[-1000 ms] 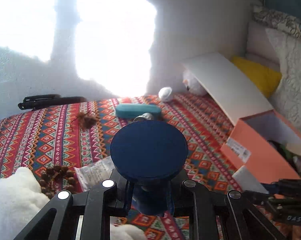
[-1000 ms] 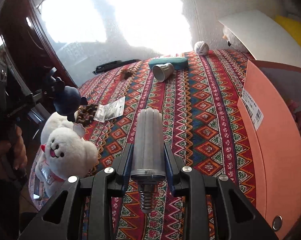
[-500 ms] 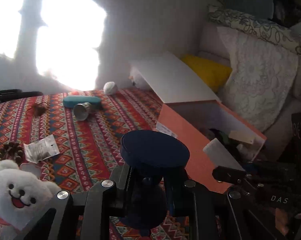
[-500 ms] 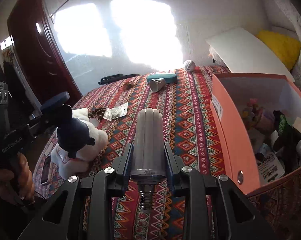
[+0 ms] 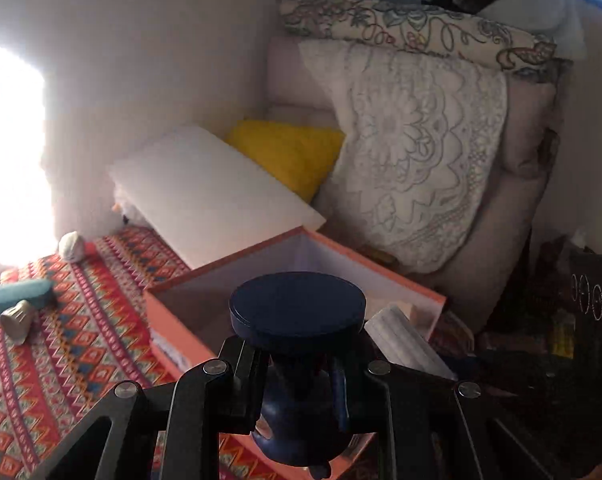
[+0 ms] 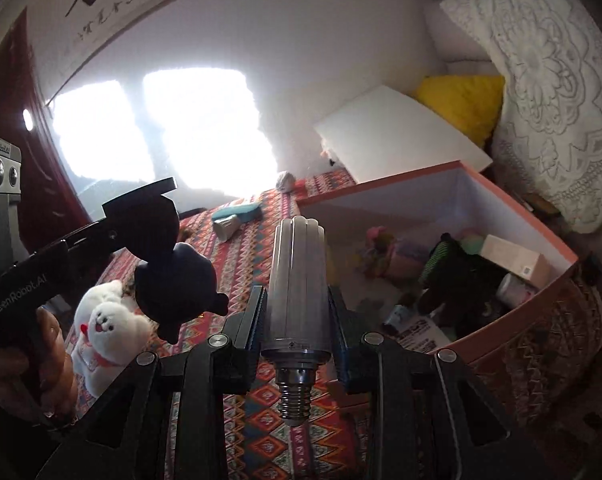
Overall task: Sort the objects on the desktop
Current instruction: 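Carry figurine with left tool and bulb with right tool into pink box, release, then withdraw both tools from the pink box back toward the pile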
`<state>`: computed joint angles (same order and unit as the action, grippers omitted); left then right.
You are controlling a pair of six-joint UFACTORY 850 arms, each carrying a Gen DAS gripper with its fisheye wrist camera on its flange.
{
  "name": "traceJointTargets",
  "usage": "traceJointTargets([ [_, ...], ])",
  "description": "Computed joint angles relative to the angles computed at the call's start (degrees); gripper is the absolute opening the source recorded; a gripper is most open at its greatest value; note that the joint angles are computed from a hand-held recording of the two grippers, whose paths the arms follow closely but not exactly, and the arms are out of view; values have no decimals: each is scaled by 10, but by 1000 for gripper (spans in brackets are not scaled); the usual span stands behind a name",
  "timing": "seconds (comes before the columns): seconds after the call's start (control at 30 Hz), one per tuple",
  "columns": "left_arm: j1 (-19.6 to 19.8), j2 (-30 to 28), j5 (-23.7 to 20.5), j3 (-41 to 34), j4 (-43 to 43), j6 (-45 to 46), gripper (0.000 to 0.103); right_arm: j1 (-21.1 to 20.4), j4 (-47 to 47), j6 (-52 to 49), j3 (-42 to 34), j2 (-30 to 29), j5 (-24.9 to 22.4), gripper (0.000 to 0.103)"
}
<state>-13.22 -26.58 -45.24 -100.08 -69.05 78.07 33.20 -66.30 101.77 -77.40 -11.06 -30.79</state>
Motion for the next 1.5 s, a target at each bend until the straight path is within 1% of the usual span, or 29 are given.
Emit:
traceJointTargets([
  [0.1,-32,-38,17,-68,48,-50,22,-25,-18,25,16,18,-13,31],
  [0.13,-41,-56,20,-98,79,-85,22,-35,-21,29,19,22,-16,31],
  [0.17,-50,-80,15,-139,134,-144,33,-46,-20,27,20,23,-17,31],
  [0.2,-57,-101,9,-174,181,-199,47,-59,2,7,15,20,-14,33],
  [0.23,-59,-113,2,-194,204,-233,54,-71,36,-26,6,14,-11,34],
  [0.27,-60,-120,-1,-203,208,-247,67,-84,69,-58,-4,7,-10,51],
  [0.3,-56,-112,7,-190,191,-236,78,-90,78,-66,-6,7,-8,75],
  [0.33,-52,-102,22,-170,170,-218,82,-93,64,-50,-1,10,-6,80],
  [0.37,-48,-92,36,-152,151,-201,87,-95,50,-34,3,14,-5,80],
  [0.47,-43,-66,75,-112,153,-203,88,-99,30,-4,14,21,3,80],
  [0.5,-44,-53,97,-92,159,-205,88,-99,30,1,17,22,7,80],
  [0.6,-46,0,186,-13,158,-188,89,-96,34,10,23,26,13,80],
  [0.63,-45,16,206,10,151,-178,90,-92,35,11,23,25,12,80],
  [0.73,-39,51,248,60,130,-155,93,-77,42,8,22,23,0,80],
  [0.87,-25,91,280,116,84,-94,94,-53,61,-8,17,19,-23,80],
  [0.93,-14,105,283,138,52,-61,95,-41,73,-19,10,14,-36,80],
  [1.07,12,120,265,162,48,-51,98,-13,93,-45,-15,-3,-59,80],
  [1.17,37,115,253,162,98,-83,98,6,112,-80,-50,-29,-71,80],
  [1.27,73,95,242,144,141,-106,98,17,146,-135,-100,-70,-70,80],
  [1.37,115,56,232,97,185,-134,98,18,192,-200,-166,-124,-57,80],
  [1.43,139,15,232,43,261,-199,98,15,230,-245,-221,-166,-46,80],
  [1.5,162,-37,220,-31,339,-270,98,11,262,-293,-287,-215,-43,80],
])
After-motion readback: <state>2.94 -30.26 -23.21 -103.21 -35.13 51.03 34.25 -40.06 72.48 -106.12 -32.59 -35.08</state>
